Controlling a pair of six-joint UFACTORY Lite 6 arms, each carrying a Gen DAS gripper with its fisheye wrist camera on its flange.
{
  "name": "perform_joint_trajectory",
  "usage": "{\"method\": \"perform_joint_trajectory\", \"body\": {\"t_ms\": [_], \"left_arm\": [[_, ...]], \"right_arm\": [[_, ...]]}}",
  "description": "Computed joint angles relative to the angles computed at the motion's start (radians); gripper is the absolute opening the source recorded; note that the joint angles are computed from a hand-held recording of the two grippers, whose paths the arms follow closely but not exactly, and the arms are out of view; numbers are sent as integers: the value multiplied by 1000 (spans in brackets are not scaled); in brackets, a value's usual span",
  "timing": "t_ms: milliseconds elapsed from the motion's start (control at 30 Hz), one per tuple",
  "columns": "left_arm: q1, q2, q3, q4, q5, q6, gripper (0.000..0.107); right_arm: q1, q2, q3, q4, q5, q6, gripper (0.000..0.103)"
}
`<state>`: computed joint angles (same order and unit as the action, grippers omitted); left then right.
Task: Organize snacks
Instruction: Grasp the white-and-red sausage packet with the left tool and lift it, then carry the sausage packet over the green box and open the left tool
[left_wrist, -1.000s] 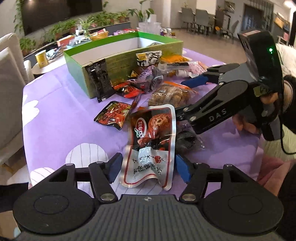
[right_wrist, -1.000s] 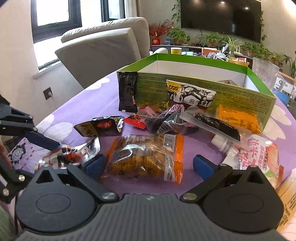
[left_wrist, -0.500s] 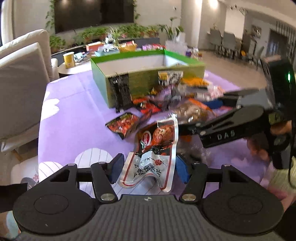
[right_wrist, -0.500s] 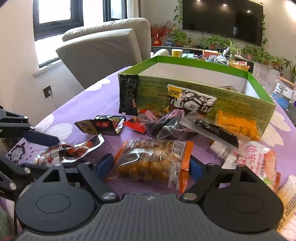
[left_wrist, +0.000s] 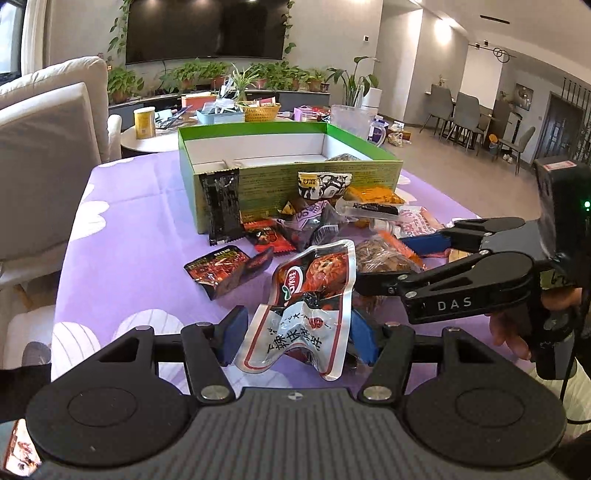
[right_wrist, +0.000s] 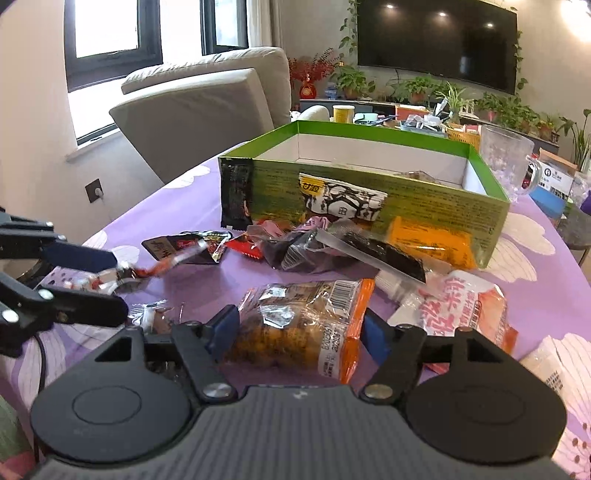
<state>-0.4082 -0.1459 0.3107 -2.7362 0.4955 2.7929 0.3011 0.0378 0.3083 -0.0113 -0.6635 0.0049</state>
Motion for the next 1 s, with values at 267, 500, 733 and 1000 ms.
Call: {"method": "perform_joint_trajectory", "body": {"t_ms": [267, 500, 733, 1000], "left_arm": [[-25, -24, -17, -87, 11, 36, 56], [-33, -49, -25, -109, 22, 36, 56], [-49, -33, -8, -135, 36, 27, 56], [-48, -57, 13, -137, 55, -1, 56]], "right_arm": [[88, 23, -23, 136, -92, -129, 58], [124, 146, 58, 226, -76, -148, 58], [120, 106, 51, 228, -50, -182, 58], [68, -18, -24, 126, -37, -136, 57]]}}
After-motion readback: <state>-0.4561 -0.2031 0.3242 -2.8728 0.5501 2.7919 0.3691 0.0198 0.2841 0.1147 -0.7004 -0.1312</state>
